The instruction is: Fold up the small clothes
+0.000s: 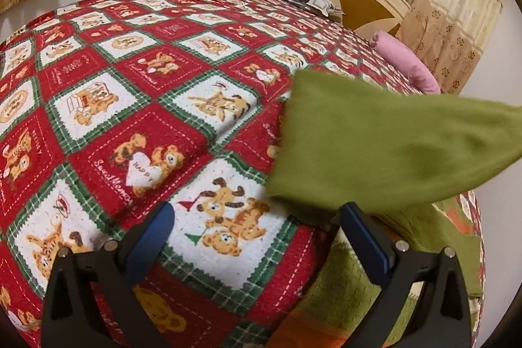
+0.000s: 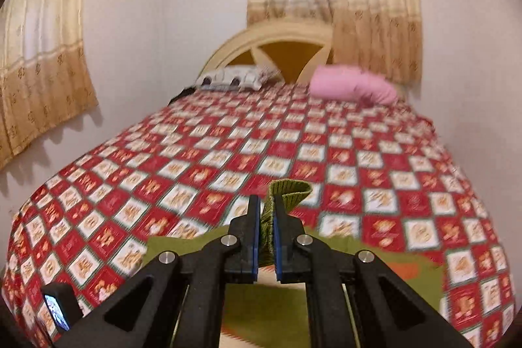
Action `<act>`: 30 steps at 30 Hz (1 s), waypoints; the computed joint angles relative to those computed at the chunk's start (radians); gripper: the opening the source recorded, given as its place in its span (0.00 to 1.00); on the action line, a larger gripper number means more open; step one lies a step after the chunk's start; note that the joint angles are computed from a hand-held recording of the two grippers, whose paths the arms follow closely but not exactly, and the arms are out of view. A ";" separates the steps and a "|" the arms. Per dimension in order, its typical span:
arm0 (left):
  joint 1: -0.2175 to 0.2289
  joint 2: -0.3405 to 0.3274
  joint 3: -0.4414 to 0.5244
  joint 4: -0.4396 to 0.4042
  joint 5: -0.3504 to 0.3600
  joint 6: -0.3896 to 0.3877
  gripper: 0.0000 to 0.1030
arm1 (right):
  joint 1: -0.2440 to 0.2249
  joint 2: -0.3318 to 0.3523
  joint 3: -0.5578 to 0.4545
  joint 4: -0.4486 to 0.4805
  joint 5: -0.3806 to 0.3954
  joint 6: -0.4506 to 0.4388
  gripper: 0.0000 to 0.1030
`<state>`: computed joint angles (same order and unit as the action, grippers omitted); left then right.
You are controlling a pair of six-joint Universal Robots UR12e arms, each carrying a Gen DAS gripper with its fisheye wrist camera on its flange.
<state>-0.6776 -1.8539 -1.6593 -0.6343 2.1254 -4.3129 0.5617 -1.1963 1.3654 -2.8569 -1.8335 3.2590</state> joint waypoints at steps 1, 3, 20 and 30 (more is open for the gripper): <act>0.000 0.000 0.001 -0.008 -0.001 -0.001 1.00 | 0.000 -0.005 0.006 -0.013 -0.022 -0.004 0.06; 0.001 -0.002 0.009 -0.030 -0.003 0.003 1.00 | -0.013 -0.019 0.023 -0.029 -0.062 -0.007 0.06; -0.007 -0.020 0.050 -0.128 0.021 0.008 1.00 | -0.145 -0.098 0.238 0.234 -0.051 0.207 0.07; -0.054 -0.047 0.085 -0.029 0.146 0.208 1.00 | -0.163 -0.211 0.386 0.140 -0.192 0.416 0.09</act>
<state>-0.7320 -1.9011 -1.5741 -0.6632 2.2717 -4.1049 0.3988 -1.4074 1.7517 -2.7166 -2.0255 3.6753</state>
